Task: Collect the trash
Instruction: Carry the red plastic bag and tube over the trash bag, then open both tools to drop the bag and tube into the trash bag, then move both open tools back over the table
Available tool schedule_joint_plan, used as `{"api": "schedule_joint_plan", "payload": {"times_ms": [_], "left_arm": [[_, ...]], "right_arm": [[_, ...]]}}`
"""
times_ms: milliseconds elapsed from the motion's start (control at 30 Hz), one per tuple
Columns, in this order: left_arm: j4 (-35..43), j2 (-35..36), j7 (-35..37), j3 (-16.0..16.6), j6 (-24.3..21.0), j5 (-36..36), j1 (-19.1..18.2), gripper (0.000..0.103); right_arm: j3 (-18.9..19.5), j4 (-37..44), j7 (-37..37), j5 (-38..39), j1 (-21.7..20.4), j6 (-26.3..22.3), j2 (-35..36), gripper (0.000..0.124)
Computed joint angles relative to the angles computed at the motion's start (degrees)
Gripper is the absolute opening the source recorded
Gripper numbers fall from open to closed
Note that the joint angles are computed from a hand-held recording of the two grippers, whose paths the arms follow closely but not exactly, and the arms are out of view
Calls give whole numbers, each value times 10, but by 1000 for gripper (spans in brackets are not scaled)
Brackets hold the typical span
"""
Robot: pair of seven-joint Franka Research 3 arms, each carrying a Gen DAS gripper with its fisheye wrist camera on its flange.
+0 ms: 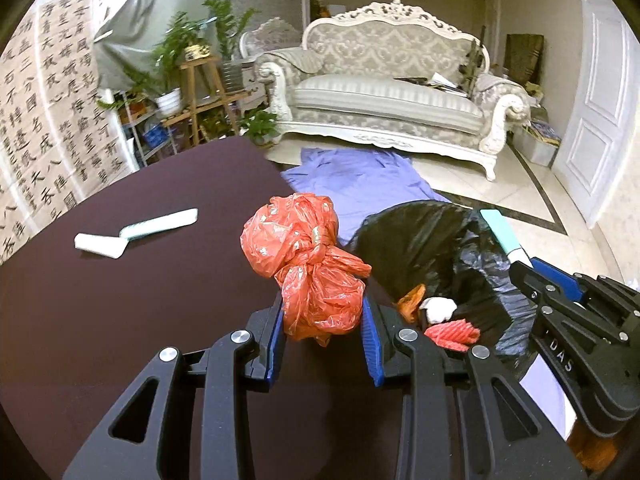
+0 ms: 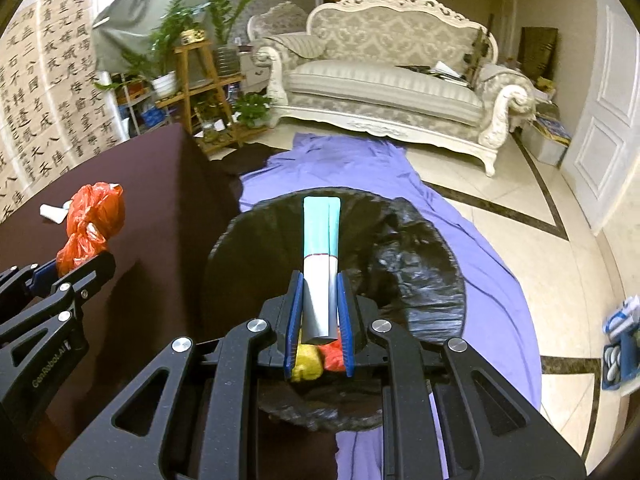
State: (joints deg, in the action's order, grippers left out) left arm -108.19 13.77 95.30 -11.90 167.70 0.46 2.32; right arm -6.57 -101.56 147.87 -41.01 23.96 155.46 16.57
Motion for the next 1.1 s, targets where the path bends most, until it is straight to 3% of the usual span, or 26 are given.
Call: {"api": "schedule_joint_plan", "payload": {"times_ms": [200,400,533,833,1100], "left_arm": [[47,36,-26,9,-13,45,-30,33],[83,63,-27,2,-28,61,-36,36],[89,67,-54,18,-24,82,-47,68],[74,53,-79,24,-34,95,-33,72],[33,21,-96,45,-36,100,-6,72]], "right_arm": [[-10,11,0,6,-10,5,11,17],[-15,16,-8,20,-16,13,20,19],[-29,12,18,9,-8,16,20,37],[-18,21,14,15,-9,9,24,40],[11,78,-89,95,2,16,64,41]]}}
